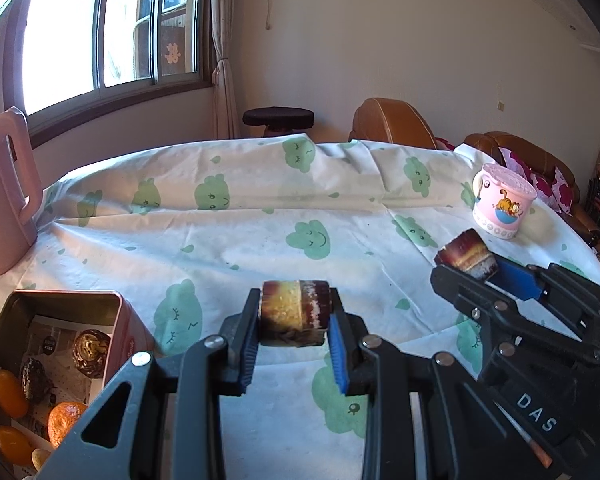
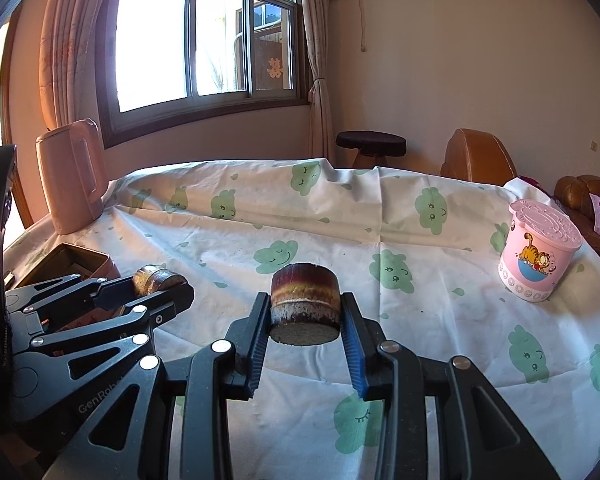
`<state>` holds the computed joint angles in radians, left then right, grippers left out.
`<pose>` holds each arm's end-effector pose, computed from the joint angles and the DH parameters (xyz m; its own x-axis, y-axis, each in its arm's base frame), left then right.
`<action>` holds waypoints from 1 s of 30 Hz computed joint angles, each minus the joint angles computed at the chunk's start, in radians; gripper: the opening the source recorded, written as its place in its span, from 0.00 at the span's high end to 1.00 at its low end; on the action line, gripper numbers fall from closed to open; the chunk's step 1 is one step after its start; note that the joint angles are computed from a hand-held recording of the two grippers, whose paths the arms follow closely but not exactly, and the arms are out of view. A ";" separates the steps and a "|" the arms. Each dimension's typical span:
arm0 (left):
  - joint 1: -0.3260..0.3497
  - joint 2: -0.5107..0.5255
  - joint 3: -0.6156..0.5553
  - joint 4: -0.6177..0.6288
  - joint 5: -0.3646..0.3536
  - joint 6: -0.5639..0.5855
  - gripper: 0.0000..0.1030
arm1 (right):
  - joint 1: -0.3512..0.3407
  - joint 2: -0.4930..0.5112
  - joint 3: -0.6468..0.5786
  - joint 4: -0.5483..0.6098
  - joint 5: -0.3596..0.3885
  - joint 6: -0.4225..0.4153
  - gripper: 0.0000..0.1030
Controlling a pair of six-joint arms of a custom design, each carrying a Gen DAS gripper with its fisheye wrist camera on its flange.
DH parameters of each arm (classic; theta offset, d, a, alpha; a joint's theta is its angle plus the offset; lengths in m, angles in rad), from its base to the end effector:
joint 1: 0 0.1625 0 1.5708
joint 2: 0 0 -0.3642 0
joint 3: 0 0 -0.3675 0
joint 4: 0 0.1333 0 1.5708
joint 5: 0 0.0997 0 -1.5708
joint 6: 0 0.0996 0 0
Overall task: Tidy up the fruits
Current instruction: 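Lift the cake with the right gripper while the left gripper lifts its cake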
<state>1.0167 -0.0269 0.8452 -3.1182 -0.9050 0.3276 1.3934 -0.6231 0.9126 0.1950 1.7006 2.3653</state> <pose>-0.2246 -0.7333 -0.0880 -0.7119 0.2645 -0.6505 0.6564 0.5799 -0.4825 -0.0031 -0.6994 0.1359 -0.7396 -0.1159 0.6630 -0.6110 0.5287 -0.5892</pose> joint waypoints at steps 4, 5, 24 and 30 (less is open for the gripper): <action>-0.003 0.003 0.001 -0.021 0.002 0.013 0.69 | -0.001 -0.012 0.022 -0.021 -0.009 -0.002 0.65; -0.003 0.002 0.002 -0.025 0.003 0.014 0.69 | -0.002 -0.016 0.029 -0.027 -0.011 -0.003 0.65; -0.010 -0.007 0.045 -0.128 0.003 0.055 0.69 | -0.007 -0.073 0.141 -0.140 -0.048 -0.025 0.65; -0.011 -0.012 0.060 -0.159 -0.003 0.063 0.69 | -0.009 -0.094 0.183 -0.185 -0.062 -0.032 0.65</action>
